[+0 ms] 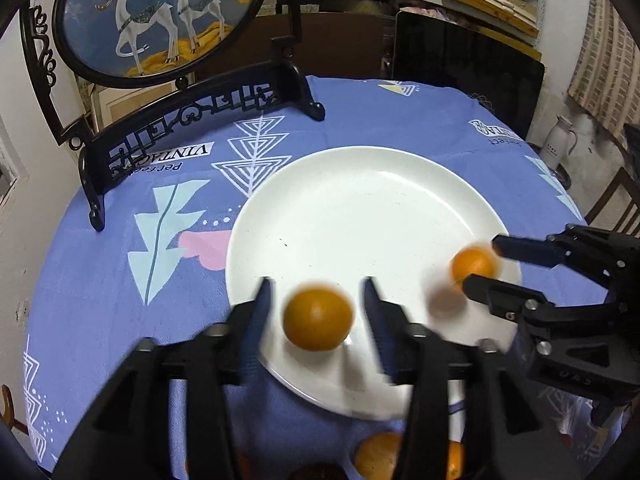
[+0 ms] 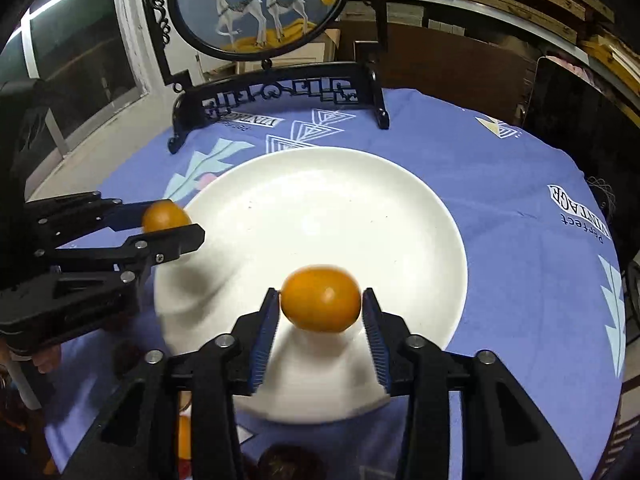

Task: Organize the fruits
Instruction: 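Open both grippers to drop the oranges onto the white plate, then grasp a dark brown fruit with left while right grasps a red plum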

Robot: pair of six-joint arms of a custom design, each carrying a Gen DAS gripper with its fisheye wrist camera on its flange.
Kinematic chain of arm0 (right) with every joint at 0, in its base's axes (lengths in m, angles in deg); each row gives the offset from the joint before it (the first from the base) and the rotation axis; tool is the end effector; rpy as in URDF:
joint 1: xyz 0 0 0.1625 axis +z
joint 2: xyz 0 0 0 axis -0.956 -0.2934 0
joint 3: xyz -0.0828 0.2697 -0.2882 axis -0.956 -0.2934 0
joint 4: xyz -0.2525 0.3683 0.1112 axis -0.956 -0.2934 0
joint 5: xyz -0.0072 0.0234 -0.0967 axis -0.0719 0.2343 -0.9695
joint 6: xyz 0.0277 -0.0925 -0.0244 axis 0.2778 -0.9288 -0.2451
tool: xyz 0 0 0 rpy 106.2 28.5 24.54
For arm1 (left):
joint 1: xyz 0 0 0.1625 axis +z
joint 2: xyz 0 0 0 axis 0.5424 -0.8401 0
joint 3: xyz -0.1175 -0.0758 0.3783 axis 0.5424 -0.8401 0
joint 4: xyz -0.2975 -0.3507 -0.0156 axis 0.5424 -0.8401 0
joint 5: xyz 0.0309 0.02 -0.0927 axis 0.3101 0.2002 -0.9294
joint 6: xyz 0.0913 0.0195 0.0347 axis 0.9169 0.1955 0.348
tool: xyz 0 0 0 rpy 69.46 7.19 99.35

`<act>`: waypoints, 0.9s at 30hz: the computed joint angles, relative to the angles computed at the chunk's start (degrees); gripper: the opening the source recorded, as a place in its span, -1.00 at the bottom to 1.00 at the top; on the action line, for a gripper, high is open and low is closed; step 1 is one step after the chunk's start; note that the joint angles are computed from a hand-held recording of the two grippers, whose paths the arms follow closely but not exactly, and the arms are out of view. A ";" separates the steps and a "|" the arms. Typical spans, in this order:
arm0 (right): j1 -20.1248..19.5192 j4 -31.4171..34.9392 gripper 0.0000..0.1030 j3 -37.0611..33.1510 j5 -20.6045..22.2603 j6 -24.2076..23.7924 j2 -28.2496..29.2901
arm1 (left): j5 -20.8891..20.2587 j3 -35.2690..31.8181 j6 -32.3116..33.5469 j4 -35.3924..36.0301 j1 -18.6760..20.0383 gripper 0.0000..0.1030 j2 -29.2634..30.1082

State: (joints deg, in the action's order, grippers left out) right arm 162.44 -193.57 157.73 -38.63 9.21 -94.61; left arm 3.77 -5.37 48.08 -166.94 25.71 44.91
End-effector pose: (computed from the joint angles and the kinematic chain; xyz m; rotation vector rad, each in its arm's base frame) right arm 0.0658 -0.6785 0.1731 -0.0119 -2.1942 0.9634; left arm -0.2788 -0.7865 -0.0216 1.3775 2.3359 -0.3677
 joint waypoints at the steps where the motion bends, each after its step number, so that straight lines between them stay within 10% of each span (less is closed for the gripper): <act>1: 0.03 -0.88 0.08 0.44 0.07 -0.17 -0.17 | -0.24 0.45 0.34 -1.00 0.06 0.18 -0.19; 27: 9.28 -25.90 0.45 32.26 -6.77 -0.94 -5.38 | -7.62 35.26 13.40 -0.71 3.53 0.59 -27.18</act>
State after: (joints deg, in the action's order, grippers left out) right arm 171.72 -219.47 189.99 -45.40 8.26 -99.99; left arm -3.85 29.90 61.49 -167.65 29.25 17.73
